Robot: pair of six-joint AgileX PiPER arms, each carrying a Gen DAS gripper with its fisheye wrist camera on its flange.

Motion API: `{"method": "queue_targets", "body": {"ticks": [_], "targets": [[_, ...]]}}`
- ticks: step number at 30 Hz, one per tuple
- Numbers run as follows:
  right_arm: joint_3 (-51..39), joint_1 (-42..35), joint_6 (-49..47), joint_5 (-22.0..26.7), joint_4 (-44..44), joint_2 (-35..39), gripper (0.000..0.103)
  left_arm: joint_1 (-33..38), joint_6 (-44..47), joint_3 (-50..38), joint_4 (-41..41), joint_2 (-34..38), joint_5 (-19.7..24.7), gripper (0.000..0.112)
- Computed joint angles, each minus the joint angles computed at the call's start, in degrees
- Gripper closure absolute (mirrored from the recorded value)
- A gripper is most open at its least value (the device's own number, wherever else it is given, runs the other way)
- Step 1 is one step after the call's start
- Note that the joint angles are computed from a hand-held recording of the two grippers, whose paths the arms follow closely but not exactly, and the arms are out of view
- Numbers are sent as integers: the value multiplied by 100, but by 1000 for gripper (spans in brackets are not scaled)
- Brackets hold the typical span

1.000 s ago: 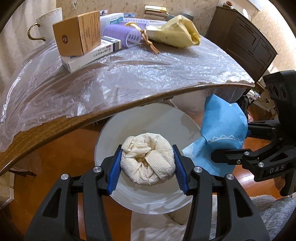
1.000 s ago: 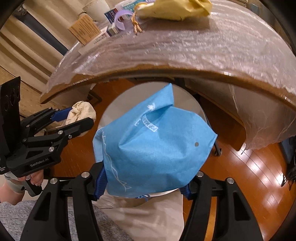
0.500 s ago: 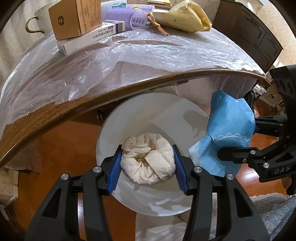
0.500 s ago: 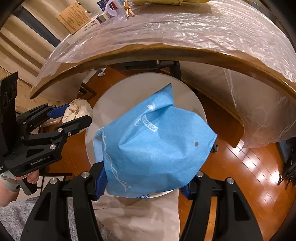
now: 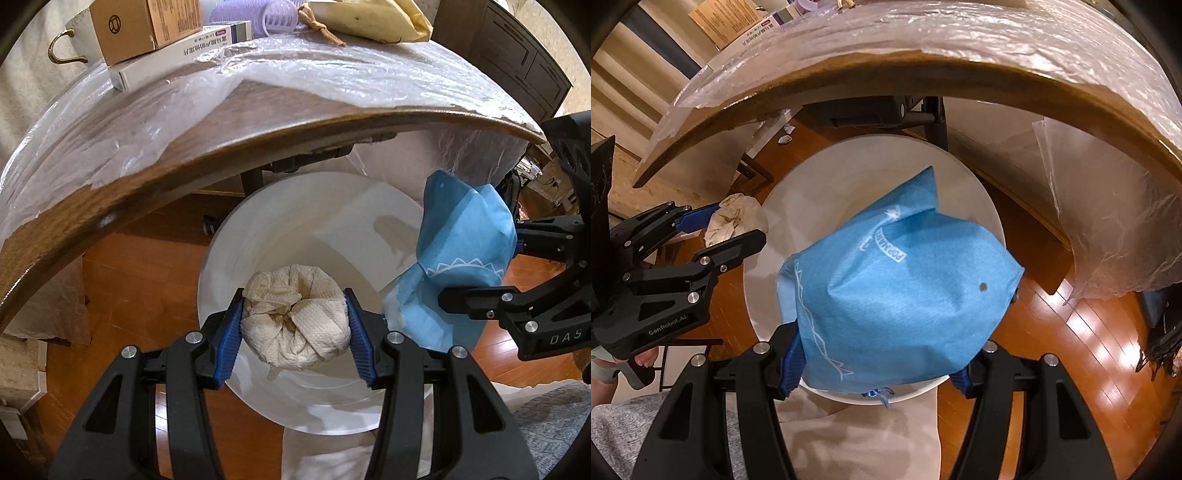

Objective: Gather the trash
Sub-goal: 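Lower both held items over the white bin and open both tools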

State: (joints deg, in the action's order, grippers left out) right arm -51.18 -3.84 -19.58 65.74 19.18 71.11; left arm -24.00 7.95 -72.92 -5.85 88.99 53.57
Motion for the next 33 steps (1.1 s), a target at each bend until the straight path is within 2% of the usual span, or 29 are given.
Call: {"method": "queue_targets", "body": {"ticks": [12,13,15,31,33], "targets": [[171,311,292,-510,-229,207,42,-113,-154,158,224,189,-272,60],[175,353,340,-544,-258,213,42,-198,-275,51,304,152,-125,60],[176,436,440,-619,-335,243,42,-230,-318,49,342,178,-144,60],[302,504,682,-767,-484,186,41,-219,-275,56,353,220,-185,60],[300,519,781,-791,-568,104,36,-88,100,180,-53,75,-373,53]]}}
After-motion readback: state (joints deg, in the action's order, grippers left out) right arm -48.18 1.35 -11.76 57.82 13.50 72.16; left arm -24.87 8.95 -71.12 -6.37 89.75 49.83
